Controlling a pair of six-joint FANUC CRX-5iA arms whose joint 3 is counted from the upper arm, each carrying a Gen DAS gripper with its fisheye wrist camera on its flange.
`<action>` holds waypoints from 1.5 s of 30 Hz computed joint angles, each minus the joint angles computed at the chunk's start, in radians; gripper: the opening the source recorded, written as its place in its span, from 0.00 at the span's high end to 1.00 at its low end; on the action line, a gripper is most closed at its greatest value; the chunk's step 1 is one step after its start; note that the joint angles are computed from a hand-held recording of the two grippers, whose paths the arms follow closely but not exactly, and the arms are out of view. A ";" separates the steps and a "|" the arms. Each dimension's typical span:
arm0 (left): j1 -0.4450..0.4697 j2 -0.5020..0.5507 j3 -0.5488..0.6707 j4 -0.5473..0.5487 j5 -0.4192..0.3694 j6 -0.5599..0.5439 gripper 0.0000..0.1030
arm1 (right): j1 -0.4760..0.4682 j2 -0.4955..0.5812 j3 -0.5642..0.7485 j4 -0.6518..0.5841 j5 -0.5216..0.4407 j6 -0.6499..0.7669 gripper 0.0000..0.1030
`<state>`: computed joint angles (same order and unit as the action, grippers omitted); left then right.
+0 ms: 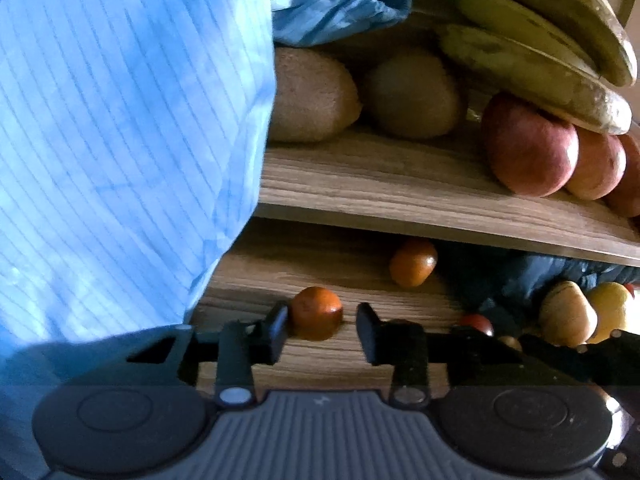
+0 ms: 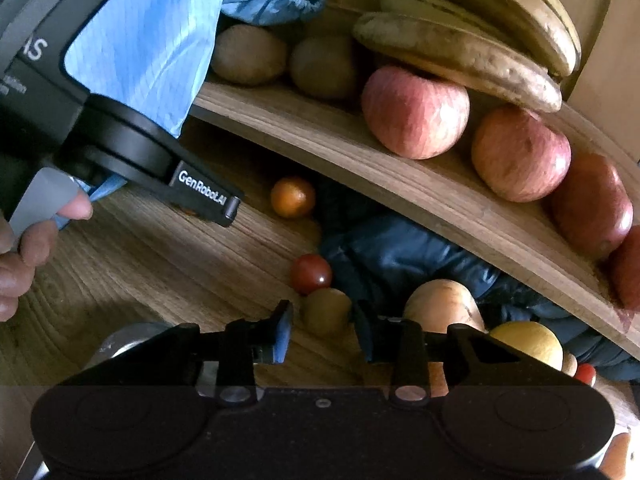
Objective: Organize fruits
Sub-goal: 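Move left gripper to the orange tangerine while right gripper approaches a small brown fruit, then close left gripper on the tangerine while right gripper closes on the small brown fruit, then carry both fruits over the steel tray and open both grippers to drop them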
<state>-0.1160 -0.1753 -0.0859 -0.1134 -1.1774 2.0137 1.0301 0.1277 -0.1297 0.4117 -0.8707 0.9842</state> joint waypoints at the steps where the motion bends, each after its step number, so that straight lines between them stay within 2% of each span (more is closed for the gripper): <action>1: 0.005 0.001 -0.001 0.012 0.005 -0.011 0.68 | -0.002 0.001 0.000 0.000 0.003 -0.001 0.69; 9: 0.006 -0.009 -0.013 0.038 0.023 -0.028 0.71 | -0.005 -0.014 -0.007 -0.022 0.021 0.001 0.69; 14: 0.030 -0.051 -0.036 0.068 0.009 -0.073 0.71 | 0.004 -0.032 -0.019 -0.023 0.025 -0.008 0.69; 18: 0.009 -0.058 -0.043 0.066 0.013 -0.065 0.71 | 0.010 -0.056 -0.034 -0.020 0.032 -0.014 0.69; 27: -0.046 -0.100 -0.029 0.031 -0.034 -0.014 0.71 | 0.024 -0.143 -0.094 -0.028 0.053 -0.011 0.69; 34: -0.151 -0.128 0.003 -0.030 -0.099 0.085 0.71 | 0.061 -0.252 -0.167 -0.050 0.040 -0.010 0.69; 41: -0.255 -0.155 0.007 -0.074 -0.158 0.178 0.71 | 0.139 -0.352 -0.241 -0.049 -0.008 -0.073 0.69; 45: -0.304 -0.169 0.000 -0.084 -0.184 0.215 0.71 | 0.171 -0.399 -0.264 -0.083 -0.036 -0.060 0.69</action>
<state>-0.4200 -0.3445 -0.0862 -0.1974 -1.3609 2.2284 1.2008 -0.2715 -0.3932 0.3289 -0.9071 0.9240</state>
